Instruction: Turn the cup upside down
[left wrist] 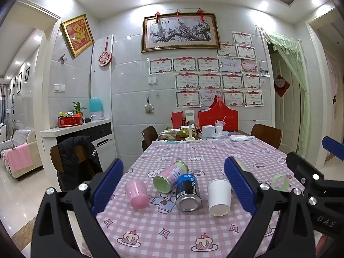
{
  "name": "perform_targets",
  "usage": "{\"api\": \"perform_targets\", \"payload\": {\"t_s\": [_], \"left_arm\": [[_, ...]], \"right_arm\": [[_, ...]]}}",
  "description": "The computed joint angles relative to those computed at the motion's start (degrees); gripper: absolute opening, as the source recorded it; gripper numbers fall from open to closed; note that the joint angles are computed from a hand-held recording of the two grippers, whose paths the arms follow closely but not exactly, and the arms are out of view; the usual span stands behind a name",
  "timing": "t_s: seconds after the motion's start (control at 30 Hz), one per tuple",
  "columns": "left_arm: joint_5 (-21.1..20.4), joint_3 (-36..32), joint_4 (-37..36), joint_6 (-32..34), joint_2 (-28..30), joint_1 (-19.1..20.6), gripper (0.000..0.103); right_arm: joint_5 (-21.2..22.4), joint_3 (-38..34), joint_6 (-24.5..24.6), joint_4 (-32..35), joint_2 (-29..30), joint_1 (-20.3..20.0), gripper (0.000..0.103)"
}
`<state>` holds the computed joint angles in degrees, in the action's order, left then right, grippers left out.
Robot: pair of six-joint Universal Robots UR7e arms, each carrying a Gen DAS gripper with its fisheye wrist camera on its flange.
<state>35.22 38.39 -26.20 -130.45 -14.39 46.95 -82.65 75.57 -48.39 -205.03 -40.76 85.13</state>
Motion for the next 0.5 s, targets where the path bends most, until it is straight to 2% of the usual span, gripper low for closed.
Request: {"api": "perform_targets", "payload": {"t_s": [0.5], "left_arm": [[-0.1, -3.6, 2.6, -0.6, 1.5, 0.2, 0.093]], "right_arm": [[-0.5, -0.2, -0.2, 0.5, 0.0, 0.1, 0.095]]}}
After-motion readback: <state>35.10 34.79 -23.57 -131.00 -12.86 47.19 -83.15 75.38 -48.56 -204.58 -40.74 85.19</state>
